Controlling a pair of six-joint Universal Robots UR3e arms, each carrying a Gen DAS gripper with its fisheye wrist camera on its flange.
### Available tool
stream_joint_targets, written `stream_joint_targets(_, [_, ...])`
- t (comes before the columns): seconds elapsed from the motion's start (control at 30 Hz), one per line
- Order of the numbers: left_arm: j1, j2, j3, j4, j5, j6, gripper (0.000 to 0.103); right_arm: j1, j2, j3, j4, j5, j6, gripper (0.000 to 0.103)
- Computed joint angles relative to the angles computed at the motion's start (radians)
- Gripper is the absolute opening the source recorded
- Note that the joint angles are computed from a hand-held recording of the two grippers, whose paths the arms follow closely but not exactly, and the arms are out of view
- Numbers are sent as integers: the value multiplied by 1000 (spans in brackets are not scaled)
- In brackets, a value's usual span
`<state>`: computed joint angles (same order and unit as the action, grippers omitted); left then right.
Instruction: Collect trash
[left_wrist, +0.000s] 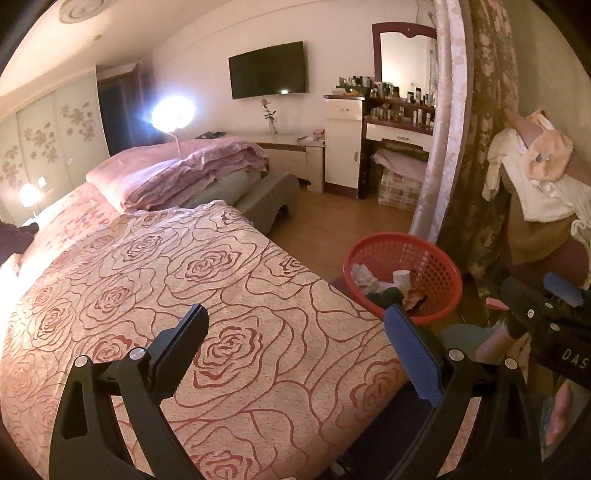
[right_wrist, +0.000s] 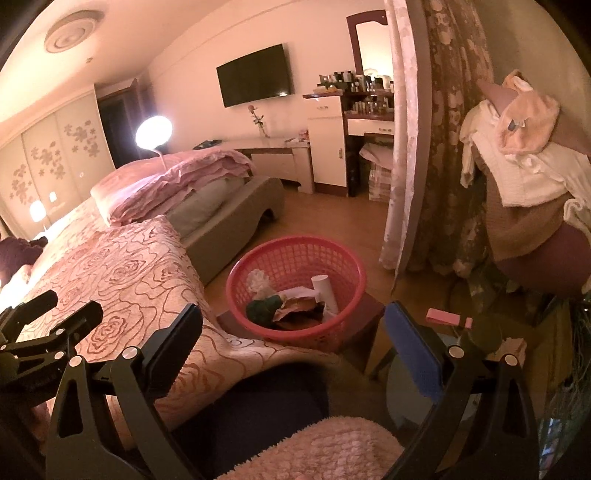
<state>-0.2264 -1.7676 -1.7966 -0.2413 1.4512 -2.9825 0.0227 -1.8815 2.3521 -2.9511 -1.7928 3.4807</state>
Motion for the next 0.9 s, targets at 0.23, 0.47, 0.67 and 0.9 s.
stream_joint_targets(0.23, [-1, -1, 1, 0, 1, 0, 92, -8, -3, -1, 16, 10, 0, 96])
stream_joint_targets(0.47, [-8, -1, 6, -17, 9, -2, 92, -12, 0, 2, 12, 18, 2, 96])
stream_joint_targets(0.67, [-17, -5, 12, -26, 18, -3, 92, -12, 1, 3, 12, 18, 3, 96])
stream_joint_targets(0.9, [-18, -11, 16, -29, 21, -7, 92, -14, -1, 5, 14, 20, 0, 96])
